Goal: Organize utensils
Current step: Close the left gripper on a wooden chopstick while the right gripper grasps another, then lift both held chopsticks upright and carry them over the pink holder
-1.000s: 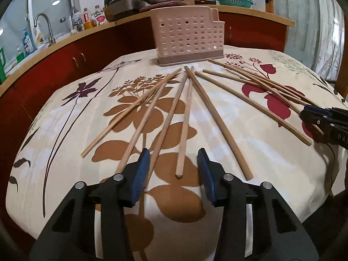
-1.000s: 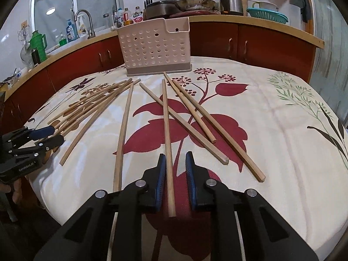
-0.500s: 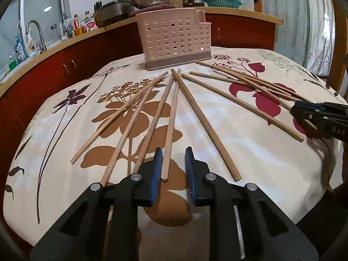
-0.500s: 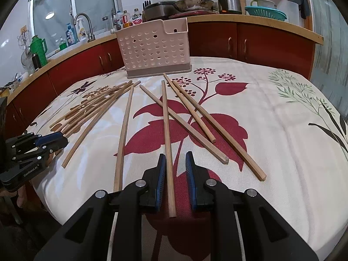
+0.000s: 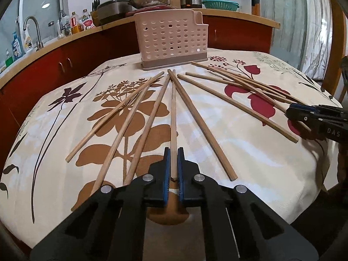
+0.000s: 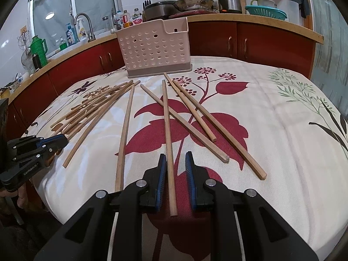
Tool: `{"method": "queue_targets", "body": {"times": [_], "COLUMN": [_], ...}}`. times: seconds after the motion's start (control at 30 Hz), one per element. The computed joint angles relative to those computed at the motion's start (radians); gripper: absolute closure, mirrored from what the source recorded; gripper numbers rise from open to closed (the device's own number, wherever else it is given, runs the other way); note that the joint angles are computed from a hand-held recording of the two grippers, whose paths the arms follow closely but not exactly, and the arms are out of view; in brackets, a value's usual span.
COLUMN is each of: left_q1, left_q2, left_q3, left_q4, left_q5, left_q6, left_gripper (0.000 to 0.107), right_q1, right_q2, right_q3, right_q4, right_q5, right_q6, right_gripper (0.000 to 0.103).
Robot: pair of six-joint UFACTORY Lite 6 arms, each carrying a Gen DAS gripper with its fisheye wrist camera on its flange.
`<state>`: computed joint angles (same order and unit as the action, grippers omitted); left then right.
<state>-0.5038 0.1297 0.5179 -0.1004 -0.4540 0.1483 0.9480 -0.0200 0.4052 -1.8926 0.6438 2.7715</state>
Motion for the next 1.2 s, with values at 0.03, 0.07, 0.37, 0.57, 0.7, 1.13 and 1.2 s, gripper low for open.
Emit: {"method": "queue_targets", "body": {"times": [0.03,0.07,0.37,0.57,0.7,1.13,1.2], "left_q1": [0.006,0.012,0.025,0.022,0.029,0.025,0.026], "left_q2": [-0.005,-0.014,-0.109,-0.174,-0.212,-0.208,-0.209], "left_q3": [-0.004,-0.011,-0.061,-0.090,-0.103,-0.111,-0.111], "left_q4": [0.009,0.018,0.023,0.004,0.008,-0.008,-0.006], "left_q5": [0.000,0.000,-0.011,-0.013,-0.013,-0.031,-0.030], "left_q6": [-0.011,-0.020,-0.022,-0.008,-0.012,0.006,0.006], "left_gripper": [0.100,0.100,0.100,0.100,0.100,0.100,0.100], "right_q1": [0.000,0.002,0.049,0.081,0.081,0.101,0.122], "right_q2": [0.001,0.001,-0.009,-0.037,-0.033,-0.021,-0.023], "right_q3": [0.002,0.003,0.027,0.027,0.031,-0.024,-0.027], "right_q4": [-0.002,-0.002,0.078,0.139,0.142,0.126,0.157], "right_q5": [-0.004,-0.006,0.021,0.058,0.058,0.054,0.066], "right_q6": [-0.001,-0.002,-0.078,-0.124,-0.128,-0.032,-0.063], "right_gripper": [0.089,0.090,0.096,0.097,0.098,0.069,0.069]}}
